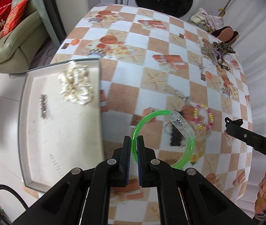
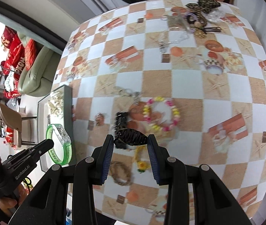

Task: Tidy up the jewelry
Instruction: 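Carry the bracelet and black clip to the tray and release both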

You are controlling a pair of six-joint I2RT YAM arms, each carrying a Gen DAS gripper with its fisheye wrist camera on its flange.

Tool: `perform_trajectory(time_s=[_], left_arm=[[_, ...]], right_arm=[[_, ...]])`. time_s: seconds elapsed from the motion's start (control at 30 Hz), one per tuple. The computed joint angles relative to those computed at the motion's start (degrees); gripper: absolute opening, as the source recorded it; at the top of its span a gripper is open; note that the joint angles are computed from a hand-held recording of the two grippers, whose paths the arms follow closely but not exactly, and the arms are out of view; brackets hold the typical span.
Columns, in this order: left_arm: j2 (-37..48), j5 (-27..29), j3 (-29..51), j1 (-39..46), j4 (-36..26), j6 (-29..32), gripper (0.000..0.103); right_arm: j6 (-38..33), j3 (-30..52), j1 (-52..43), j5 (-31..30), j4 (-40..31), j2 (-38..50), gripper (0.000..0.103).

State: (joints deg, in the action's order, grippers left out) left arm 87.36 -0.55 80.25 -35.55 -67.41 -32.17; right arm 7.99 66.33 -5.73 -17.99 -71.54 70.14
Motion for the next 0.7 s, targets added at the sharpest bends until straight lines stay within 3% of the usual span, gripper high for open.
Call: perform_trajectory(time_s=[0.2,0.4,0.7], left_arm=[[-7.1,2.9,-7.1,9.6,-0.2,9.1,0.011],[-13.0,6.0,-14.4,22.0,0.0,19.6,0.011],[-15.9,8.2,-21.9,37.7,2.5,32.7,0.011]], right_arm=[[14.7,-1.6,13.8,4.1,4.0,-2.0,0.040],[28.4,0.1,30.8,9.9,9.1,1.9,0.040],[35.3,9.2,43.5,12.6,14.9,14.8,0.040]])
